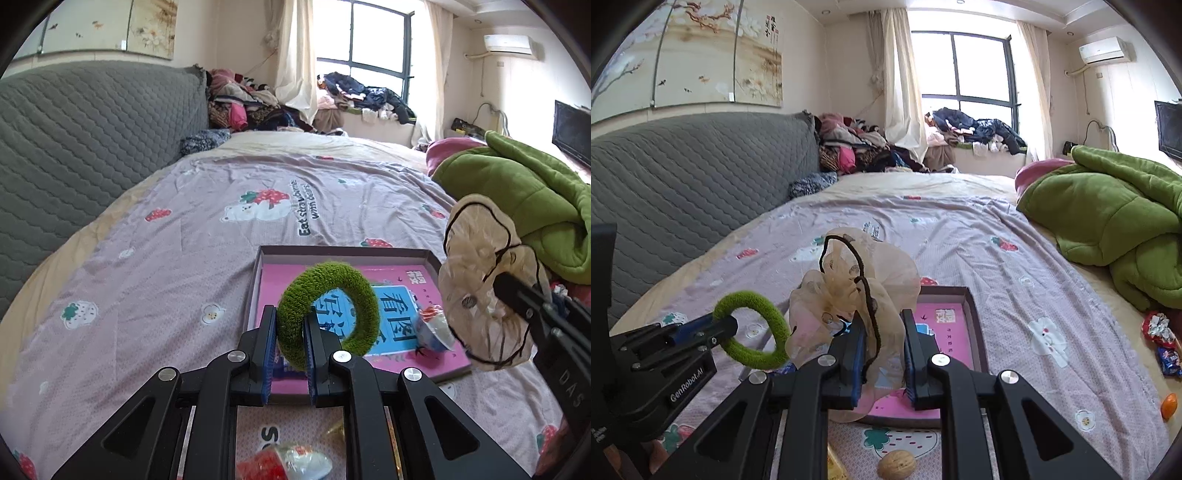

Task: Organize objects
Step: 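Open left tool to drop green ring in tray while right tool releases mesh puff there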

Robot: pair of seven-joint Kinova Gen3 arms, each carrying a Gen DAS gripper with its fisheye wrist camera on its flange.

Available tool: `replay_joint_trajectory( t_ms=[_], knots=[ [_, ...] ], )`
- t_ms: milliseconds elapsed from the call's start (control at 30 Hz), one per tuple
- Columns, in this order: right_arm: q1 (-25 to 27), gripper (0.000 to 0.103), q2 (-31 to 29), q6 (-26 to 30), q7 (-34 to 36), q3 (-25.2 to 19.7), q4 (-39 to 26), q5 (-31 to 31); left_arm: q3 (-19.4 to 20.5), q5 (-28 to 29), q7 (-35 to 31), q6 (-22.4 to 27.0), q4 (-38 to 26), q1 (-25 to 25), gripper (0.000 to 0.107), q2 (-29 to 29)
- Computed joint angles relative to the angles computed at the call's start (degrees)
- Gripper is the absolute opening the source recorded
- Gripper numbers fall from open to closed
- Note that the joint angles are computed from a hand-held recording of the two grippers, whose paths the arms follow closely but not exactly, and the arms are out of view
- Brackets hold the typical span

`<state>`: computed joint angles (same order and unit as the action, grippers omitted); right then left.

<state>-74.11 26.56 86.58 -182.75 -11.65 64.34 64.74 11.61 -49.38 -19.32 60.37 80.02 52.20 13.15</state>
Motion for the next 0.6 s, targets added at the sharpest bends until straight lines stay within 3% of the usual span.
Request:
replay_joint_trajectory(
  t_ms=[600],
  knots=[
    [3.01,0.018,5.03,-7.74,8.26,8.66,-4.32,-16.90,-3.75,12.93,-11.36,-5.78,-5.37,-6.43,0.014,5.78]
  ],
)
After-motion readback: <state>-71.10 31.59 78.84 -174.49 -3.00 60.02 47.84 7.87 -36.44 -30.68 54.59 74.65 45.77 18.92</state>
